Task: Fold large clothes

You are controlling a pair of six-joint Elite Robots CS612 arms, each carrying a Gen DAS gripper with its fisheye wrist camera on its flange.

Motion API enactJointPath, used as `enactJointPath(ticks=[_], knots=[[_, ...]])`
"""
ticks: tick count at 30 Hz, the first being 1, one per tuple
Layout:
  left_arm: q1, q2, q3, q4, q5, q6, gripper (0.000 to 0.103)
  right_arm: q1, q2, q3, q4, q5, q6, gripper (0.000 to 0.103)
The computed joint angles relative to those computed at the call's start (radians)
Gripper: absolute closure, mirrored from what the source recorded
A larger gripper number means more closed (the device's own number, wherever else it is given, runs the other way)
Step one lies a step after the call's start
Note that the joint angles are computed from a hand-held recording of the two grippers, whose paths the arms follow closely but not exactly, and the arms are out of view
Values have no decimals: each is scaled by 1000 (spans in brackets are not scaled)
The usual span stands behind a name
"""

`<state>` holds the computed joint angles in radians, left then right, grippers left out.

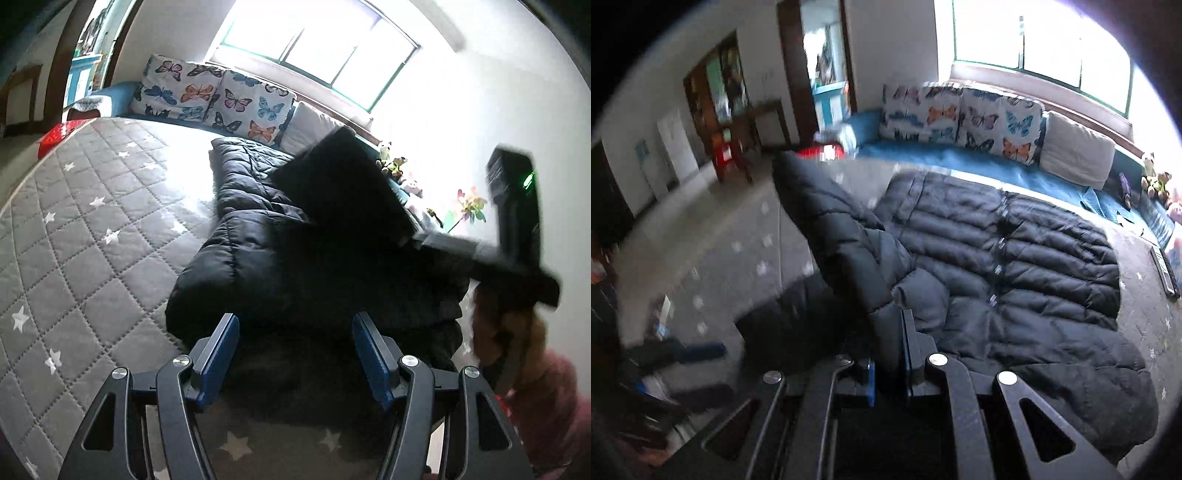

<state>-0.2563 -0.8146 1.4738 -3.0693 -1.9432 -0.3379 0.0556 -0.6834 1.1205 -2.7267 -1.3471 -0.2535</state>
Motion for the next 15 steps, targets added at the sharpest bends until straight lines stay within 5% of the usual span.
enactJointPath(ticks=[3, 6, 9, 15], knots=[[4, -4, 8, -8, 7, -17, 36, 14, 6, 7, 24, -41, -52, 82], [8, -5, 13, -13, 4, -39, 36, 18, 3, 8, 75, -34, -132, 54], [12, -5, 12, -23, -7, -65, 36, 26, -19, 37, 65, -45, -204, 50], [8, -15, -6, -22, 9, -54, 36, -25, -68, 64, 132, 158, -142, 50]])
